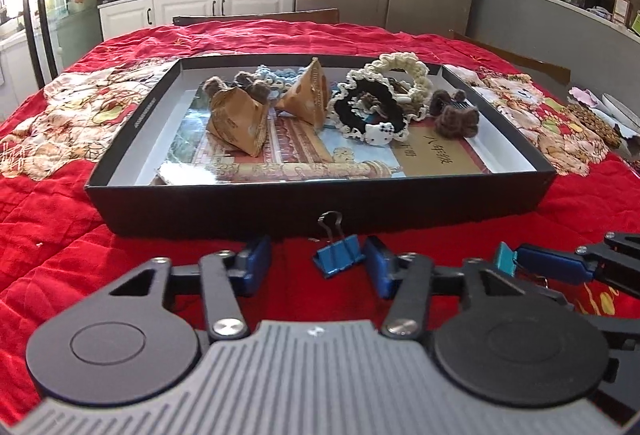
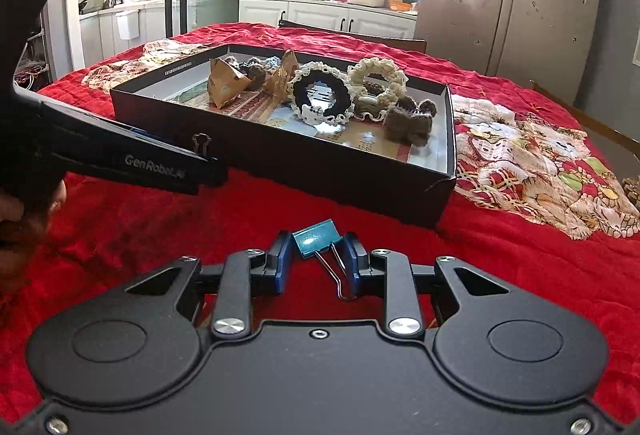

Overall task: Organize objects
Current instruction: 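Grasp teal binder clip with right tool while left tool grasps blue binder clip, then lift and carry both binder clips over the black box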

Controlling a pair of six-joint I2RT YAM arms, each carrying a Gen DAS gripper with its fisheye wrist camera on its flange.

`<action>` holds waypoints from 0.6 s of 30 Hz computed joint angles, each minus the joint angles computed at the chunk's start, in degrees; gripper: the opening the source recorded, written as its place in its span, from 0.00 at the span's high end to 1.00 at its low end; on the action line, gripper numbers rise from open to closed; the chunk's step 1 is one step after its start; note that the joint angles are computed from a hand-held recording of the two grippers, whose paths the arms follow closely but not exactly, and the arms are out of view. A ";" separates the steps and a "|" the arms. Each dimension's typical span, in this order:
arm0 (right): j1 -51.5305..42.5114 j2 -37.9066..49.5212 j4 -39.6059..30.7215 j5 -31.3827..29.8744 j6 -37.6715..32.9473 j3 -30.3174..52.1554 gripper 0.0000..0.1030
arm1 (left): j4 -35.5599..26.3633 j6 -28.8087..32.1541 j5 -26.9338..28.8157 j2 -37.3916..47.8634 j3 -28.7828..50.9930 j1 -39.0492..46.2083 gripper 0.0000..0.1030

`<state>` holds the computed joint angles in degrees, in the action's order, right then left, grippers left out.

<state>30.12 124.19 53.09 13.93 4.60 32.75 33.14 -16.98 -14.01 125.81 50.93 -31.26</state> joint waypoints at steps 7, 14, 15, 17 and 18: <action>0.15 -0.02 0.05 0.19 0.00 -0.08 0.74 | 2.56 0.12 3.12 -1.10 -2.52 1.86 0.70; 0.22 0.07 0.37 0.08 0.10 -0.20 0.75 | 4.29 1.20 6.36 -2.00 -4.42 3.03 0.71; 0.26 0.04 0.45 0.04 0.11 -0.24 0.75 | 4.48 1.29 6.93 -2.28 -4.80 3.22 0.71; 0.39 0.02 0.65 -0.02 0.16 -0.36 0.75 | 4.73 1.52 7.88 -2.86 -5.54 3.56 0.71; 0.49 -0.02 0.69 0.01 0.17 -0.42 0.75 | 4.94 1.56 8.32 -3.12 -5.93 3.69 0.71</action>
